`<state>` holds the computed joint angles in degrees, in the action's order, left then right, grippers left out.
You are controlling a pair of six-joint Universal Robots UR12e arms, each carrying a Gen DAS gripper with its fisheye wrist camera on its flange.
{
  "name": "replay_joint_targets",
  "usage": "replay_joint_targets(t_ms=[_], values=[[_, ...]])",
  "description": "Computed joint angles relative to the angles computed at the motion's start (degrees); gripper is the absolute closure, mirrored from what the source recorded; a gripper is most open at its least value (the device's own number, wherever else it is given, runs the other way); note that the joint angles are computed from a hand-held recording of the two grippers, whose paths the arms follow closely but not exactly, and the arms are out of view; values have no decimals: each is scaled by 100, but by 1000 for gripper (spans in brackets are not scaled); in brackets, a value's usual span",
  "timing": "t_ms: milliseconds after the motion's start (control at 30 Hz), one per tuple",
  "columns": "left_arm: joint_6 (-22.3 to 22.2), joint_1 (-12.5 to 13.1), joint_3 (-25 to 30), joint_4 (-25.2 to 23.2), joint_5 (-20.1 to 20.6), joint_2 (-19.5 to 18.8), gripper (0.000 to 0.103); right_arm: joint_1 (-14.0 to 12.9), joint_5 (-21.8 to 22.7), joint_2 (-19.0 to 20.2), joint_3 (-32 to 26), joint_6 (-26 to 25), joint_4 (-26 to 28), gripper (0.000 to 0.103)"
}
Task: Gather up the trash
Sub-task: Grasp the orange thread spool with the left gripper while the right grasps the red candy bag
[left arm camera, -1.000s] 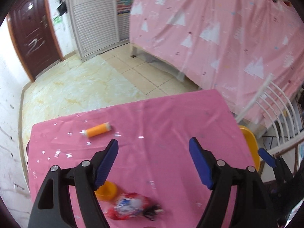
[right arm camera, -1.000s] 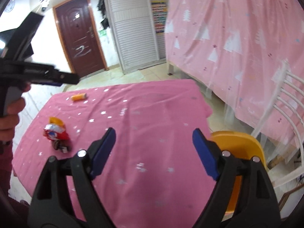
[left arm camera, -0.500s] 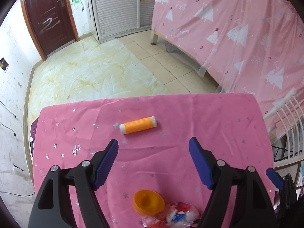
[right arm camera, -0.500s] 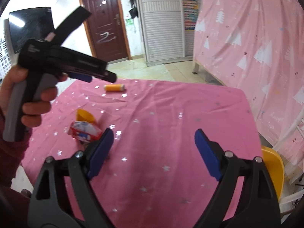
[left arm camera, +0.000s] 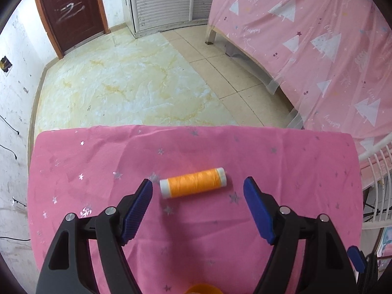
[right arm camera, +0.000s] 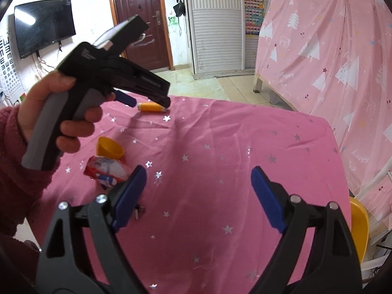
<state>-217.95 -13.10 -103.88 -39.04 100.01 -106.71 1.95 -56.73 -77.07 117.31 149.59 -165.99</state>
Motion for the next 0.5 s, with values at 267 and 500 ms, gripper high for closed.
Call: replay_joint_targets(t_ms=[267, 500], values=[[-16, 30, 157, -198, 94, -151, 33, 15, 15, 64, -36, 1, 49, 17], [-11, 17, 185, -240, 176, -168, 43, 8, 236, 47, -36, -101, 147, 17]])
